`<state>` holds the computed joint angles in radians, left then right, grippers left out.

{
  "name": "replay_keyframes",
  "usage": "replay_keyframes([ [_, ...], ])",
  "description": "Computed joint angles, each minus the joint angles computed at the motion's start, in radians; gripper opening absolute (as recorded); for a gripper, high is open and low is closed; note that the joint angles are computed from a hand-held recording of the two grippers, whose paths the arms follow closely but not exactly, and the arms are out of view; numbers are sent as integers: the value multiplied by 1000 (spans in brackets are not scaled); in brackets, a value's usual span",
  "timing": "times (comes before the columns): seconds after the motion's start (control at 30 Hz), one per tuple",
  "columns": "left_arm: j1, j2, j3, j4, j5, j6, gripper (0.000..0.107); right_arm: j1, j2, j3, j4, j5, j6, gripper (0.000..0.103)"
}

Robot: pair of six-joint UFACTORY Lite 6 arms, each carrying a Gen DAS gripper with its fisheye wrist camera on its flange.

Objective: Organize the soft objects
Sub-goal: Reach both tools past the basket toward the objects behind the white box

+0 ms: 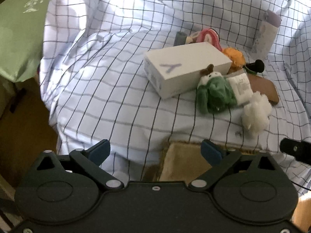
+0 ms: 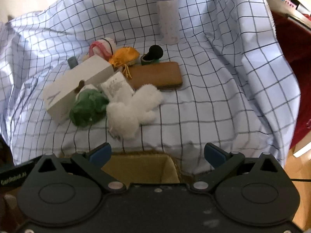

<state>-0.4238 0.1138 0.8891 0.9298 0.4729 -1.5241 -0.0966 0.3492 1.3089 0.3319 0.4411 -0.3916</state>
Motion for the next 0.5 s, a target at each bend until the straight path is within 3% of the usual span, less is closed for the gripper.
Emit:
replay_keyframes([
  [0.2, 64, 92, 72, 15, -92, 61, 92, 33, 128, 117, -1, -46, 18, 102],
  [0.5, 103, 202, 146, 53, -179, 77, 92, 52, 332, 333, 39, 14, 23, 102],
])
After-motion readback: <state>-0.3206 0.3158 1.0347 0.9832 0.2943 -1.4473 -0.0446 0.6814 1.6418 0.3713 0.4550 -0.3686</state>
